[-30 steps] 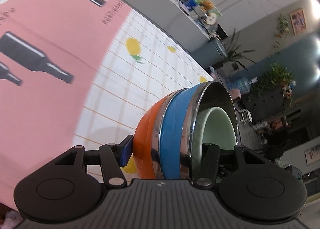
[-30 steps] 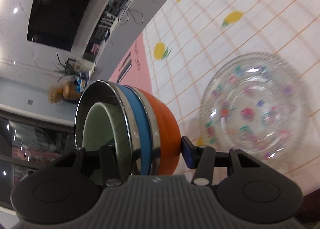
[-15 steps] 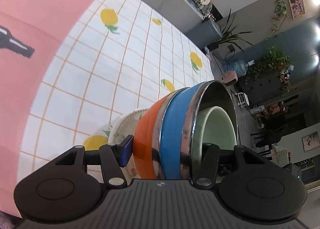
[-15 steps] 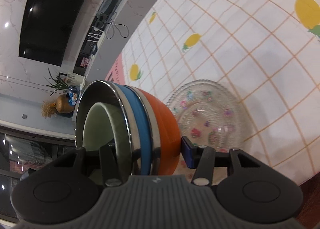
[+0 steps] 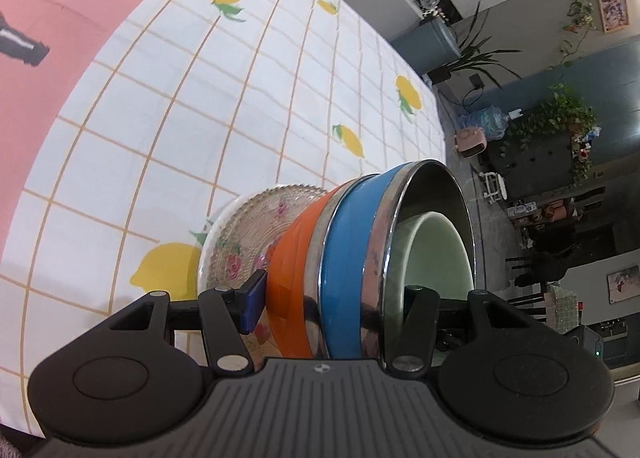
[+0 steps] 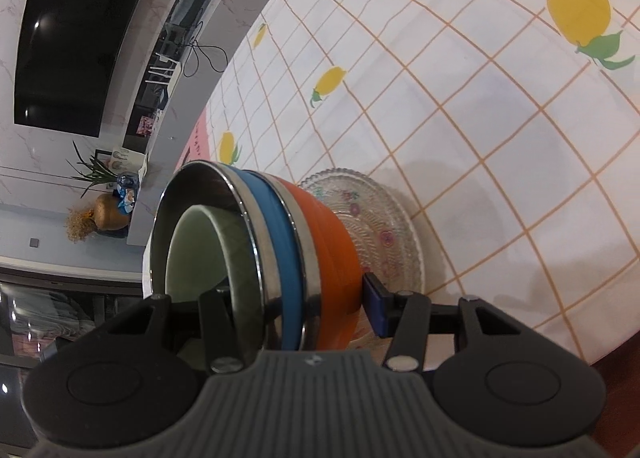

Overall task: Organize plates and bowls
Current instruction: 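Lift and carry the bowl stack with both tools onto the plate stack, then lower the bowl stack onto the clear glass plate and open both tools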

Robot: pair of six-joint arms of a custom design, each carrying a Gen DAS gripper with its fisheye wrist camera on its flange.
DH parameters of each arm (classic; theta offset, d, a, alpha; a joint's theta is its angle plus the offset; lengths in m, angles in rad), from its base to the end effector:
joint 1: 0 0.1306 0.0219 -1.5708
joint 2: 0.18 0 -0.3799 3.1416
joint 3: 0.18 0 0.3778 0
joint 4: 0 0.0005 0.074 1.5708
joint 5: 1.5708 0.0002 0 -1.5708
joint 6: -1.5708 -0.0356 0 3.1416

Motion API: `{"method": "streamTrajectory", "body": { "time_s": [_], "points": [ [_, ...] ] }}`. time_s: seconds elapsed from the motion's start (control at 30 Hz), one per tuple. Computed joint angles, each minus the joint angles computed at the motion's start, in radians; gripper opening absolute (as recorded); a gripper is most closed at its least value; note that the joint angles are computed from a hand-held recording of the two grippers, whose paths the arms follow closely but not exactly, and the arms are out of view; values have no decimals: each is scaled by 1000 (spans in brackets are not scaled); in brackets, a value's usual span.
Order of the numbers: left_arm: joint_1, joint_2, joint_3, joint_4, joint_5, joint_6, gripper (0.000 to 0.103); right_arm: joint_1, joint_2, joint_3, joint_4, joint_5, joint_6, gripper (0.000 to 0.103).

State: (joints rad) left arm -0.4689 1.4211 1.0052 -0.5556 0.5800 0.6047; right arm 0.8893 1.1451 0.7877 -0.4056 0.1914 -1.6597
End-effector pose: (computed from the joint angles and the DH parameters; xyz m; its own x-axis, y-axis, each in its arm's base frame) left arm 0.3811 -0.2155 0.2719 -0.9777 -0.0378 -0.2068 0.1191 0.7111 -0.6930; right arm 0.2337 0.2766 0.2915 -0.6345 0.7700 -0.0668 0.4937 0.4702 0.7316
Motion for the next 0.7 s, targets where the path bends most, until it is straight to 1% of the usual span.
{"method": "streamTrajectory", "body": {
  "time_s": [0.1, 0.37, 0.43, 0.53, 0.57, 0.63, 0.7],
  "points": [
    [4, -4, -11, 17, 6, 1, 62, -1, 5, -8, 17, -5, -1, 50],
    [12, -22, -37, 43, 8, 1, 63, 3, 11, 0, 13, -1, 30, 51],
    [4, -28, -32, 31, -17, -29, 62, 0, 15, 7, 3, -6, 29, 51],
    [-15, -45, -24, 15, -82, -91, 61, -6, 27, 36, -34, -19, 38, 53],
    [-16, -49, -23, 11, -86, -104, 61, -6, 32, 46, -48, -21, 44, 53],
    [-12, -52, -24, 6, -79, -108, 63, -4, 39, 64, -73, -15, 49, 53],
    [-8, -53, -26, 5, -76, -99, 64, -4, 37, 65, -74, -9, 47, 58]
  ]
}}
